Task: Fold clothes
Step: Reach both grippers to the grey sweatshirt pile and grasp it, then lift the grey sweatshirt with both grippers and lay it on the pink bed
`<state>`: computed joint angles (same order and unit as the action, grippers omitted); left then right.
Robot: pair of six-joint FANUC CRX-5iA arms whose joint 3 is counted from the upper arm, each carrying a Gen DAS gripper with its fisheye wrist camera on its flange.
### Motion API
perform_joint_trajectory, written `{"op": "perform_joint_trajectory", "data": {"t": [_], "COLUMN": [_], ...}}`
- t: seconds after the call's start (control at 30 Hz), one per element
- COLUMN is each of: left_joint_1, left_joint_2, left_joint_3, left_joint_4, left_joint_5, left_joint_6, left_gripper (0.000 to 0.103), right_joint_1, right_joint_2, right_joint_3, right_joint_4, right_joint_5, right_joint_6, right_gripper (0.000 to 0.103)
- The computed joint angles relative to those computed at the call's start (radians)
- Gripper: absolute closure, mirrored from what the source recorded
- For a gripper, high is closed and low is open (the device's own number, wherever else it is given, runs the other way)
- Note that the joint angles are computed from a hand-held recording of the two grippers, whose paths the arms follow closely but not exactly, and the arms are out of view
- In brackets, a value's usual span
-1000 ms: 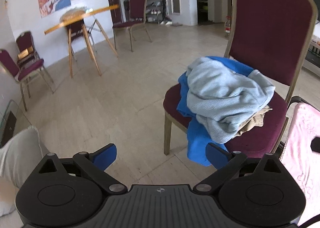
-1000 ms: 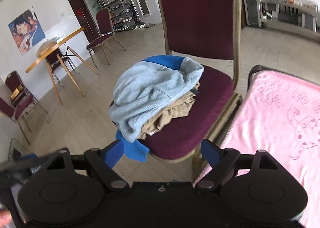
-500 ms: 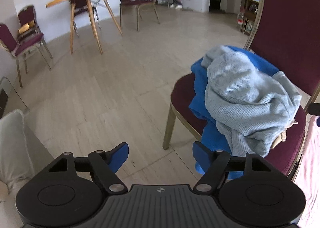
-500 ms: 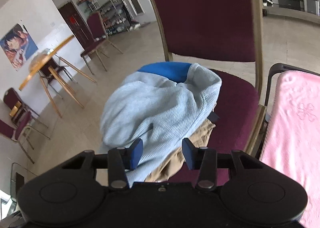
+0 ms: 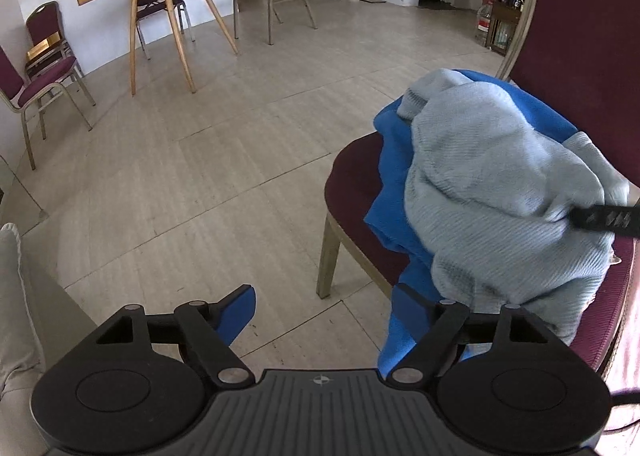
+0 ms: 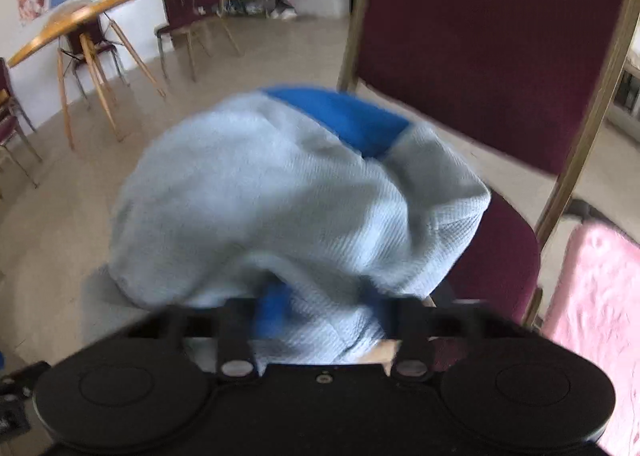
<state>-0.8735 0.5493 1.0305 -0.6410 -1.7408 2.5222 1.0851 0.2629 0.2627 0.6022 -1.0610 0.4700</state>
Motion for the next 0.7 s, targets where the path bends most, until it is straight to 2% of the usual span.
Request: {"op": "perform_joint_trajectory", "data": {"t": [0.2, 0.27, 0.37, 0.53, 0.7], "left_joint_1": [-0.036, -0.068, -0.136, -0.24, -0.334], "left_joint_2": [-0.051, -0.07, -0.1, -0.127, -0.085], "left_joint_3": [0.004, 0.015, 0.032, 0.067, 0.171], "left_joint_4": [-0.081, -0.135, -0.24, -0.342, -0.384], "left_joint_5": [-0.016, -0.022, -0.03, 0.015, 0.08], "left_joint_6": [0.016, 0.012, 0.015, -0.007, -0.072], "left_gripper": [0.024, 0.024, 0.024, 0.023, 0.021], "right_joint_1": [0.025, 0.034, 0.062, 0.141, 0.273], "right_joint_2": [-0.065, -0.093, -0.133, -0.247, -0.337], "right_joint_3": [0.007, 0.011, 0.031, 0.011, 0.011], "right_joint_4": [0.197, 0.31, 0.506, 0.797, 1.042], "right_joint_5": [0.09, 0.114, 0.068, -0.055, -0.221], "right_joint_6": [-0.223, -0.315, -0.408, -0.521, -0.481], "right_gripper": [0.095, 0.095, 0.096, 0.096, 0.096]}}
